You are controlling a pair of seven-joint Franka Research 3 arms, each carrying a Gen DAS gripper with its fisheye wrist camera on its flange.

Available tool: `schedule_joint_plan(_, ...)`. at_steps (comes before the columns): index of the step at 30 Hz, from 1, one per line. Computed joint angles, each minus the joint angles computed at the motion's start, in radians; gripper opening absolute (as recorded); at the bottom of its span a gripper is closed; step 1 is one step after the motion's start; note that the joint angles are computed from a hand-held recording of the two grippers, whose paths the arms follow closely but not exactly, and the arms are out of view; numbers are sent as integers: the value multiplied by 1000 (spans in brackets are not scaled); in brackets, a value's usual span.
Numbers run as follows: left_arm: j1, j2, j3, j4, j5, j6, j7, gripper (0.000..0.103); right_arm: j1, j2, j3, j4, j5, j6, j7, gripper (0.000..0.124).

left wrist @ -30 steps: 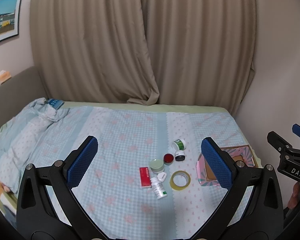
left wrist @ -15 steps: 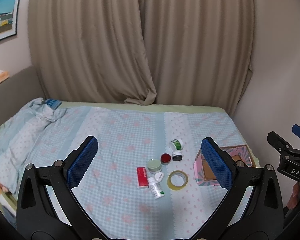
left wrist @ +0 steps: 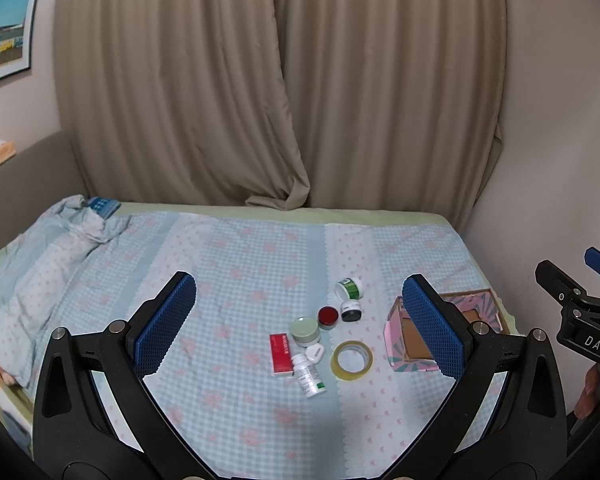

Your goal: Organize rigid objects

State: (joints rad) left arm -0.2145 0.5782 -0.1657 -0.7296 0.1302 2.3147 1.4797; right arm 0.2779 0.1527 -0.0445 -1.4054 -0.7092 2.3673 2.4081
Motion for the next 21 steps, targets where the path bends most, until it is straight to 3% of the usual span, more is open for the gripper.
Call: schedule_joint_plan(21,-11,27,8,48,8,-38,-8,102,-1,12,-5,12,21,10,-21,103)
